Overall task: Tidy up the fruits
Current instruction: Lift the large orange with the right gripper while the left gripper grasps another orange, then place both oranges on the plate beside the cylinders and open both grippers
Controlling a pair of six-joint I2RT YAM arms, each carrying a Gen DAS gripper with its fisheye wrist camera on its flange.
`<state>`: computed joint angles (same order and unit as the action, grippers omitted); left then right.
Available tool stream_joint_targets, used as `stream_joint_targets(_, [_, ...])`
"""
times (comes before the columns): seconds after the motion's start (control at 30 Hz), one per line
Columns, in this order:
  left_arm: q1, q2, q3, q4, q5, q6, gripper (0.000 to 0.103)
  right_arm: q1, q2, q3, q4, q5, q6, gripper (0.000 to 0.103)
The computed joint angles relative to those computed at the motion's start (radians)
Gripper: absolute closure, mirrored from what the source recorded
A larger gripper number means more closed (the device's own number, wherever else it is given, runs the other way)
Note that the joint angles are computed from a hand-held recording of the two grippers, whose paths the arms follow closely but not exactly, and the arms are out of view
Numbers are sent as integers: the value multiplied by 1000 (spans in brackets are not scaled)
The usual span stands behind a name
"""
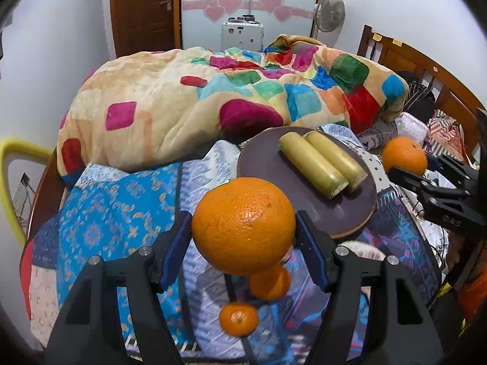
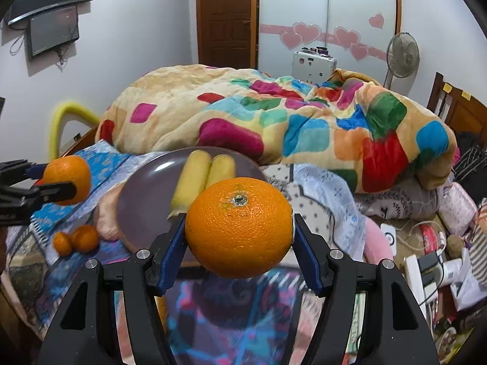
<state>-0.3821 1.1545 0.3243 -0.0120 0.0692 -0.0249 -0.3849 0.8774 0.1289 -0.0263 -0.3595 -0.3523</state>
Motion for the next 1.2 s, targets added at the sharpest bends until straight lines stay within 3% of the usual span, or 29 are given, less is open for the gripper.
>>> stream_joint_targets(0.23, [-65, 173, 85, 83, -37, -10, 35, 88, 325, 87, 242, 98, 56, 41])
stream_joint_targets(0.47, [-102, 326, 185, 83, -46, -8, 35, 108, 551, 198, 294, 133, 77, 41])
stream_joint_targets(0.8, [-87, 491, 318, 66, -61, -31, 35, 152, 583, 221, 283, 114, 72, 41])
stream_joint_targets(1.03, [-122, 539, 357, 81, -130, -37, 35, 209, 614, 217, 310, 127, 72, 41])
stream_joint_targets(1.2, [-112, 541, 360, 80, -120, -41, 35, 174, 662, 260, 266, 90, 64, 40])
